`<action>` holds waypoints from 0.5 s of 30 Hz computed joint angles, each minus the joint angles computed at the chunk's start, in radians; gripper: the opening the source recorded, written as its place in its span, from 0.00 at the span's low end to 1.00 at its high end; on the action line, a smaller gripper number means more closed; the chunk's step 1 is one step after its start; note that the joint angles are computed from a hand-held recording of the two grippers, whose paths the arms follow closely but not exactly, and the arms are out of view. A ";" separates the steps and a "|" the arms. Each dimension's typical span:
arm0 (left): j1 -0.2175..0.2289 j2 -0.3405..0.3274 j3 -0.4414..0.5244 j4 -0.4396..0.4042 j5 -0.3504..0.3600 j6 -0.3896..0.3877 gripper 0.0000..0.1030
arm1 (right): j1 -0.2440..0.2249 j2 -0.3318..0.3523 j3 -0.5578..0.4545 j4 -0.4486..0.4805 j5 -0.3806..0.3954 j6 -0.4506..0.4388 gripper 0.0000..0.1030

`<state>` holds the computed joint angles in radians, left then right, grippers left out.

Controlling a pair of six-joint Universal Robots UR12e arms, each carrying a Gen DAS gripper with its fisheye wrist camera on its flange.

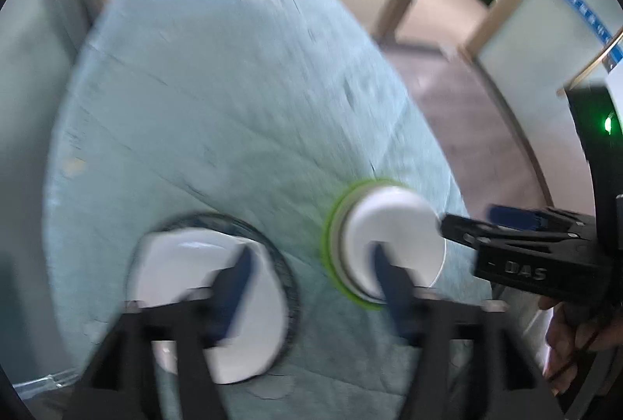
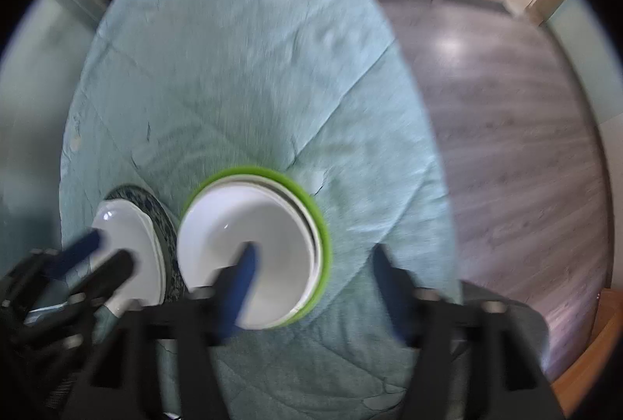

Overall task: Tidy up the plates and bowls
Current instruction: 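Open both tools to release the white bowl into the bowl stack, then move both tools to the green bowl holding the white bowls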

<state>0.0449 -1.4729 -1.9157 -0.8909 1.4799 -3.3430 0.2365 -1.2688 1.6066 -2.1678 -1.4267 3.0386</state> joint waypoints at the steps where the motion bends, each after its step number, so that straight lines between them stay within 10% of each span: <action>1: -0.003 0.029 -0.020 0.036 0.054 -0.011 0.92 | -0.003 -0.022 0.024 -0.040 -0.003 0.002 0.78; 8: -0.016 0.190 -0.128 0.083 0.289 -0.094 0.99 | 0.015 -0.139 0.172 -0.164 0.027 -0.077 0.99; 15: -0.079 0.263 -0.212 0.070 0.473 -0.163 0.99 | 0.052 -0.187 0.276 -0.253 -0.001 -0.093 0.99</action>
